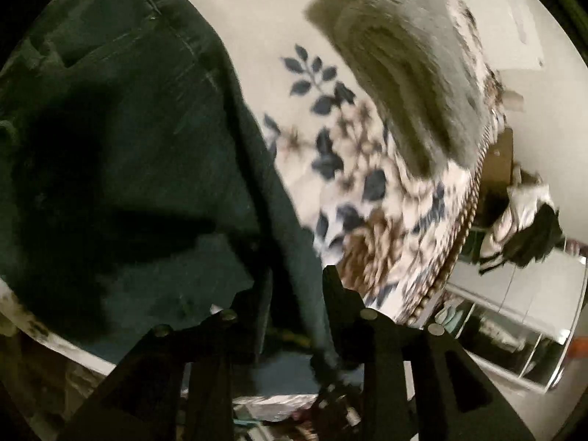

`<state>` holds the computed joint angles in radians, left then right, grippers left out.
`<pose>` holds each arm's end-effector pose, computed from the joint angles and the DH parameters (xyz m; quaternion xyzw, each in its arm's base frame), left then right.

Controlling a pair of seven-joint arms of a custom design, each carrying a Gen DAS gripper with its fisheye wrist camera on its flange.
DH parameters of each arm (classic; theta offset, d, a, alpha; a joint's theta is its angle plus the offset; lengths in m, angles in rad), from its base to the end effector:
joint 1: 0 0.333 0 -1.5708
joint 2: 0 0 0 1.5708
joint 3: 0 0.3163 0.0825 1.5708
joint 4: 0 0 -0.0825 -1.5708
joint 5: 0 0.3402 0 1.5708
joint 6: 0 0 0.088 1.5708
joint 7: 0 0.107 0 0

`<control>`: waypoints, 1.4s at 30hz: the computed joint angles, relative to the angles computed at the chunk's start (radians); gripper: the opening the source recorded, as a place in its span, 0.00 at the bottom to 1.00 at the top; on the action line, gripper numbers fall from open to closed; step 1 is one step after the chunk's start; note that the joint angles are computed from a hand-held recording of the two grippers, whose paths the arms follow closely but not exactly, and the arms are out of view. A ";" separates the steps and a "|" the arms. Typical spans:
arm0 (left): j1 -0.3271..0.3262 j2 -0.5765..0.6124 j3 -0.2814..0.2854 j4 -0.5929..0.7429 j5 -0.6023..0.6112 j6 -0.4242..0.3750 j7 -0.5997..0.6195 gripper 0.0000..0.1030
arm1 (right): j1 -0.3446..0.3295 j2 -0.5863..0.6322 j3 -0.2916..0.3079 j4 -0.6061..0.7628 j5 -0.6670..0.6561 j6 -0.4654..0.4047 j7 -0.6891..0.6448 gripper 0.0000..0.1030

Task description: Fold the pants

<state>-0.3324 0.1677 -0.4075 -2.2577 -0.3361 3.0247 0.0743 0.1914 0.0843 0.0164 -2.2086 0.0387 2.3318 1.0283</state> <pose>0.4265 -0.3466 0.3928 0.9254 -0.2197 0.2440 0.1891 0.4997 0.1059 0.3748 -0.9114 0.4107 -0.0072 0.0235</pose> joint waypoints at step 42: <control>-0.243 -0.156 -0.011 -0.160 0.603 -0.258 -0.939 0.06 | -0.026 -0.209 0.023 -0.353 -0.193 0.072 0.009 0.19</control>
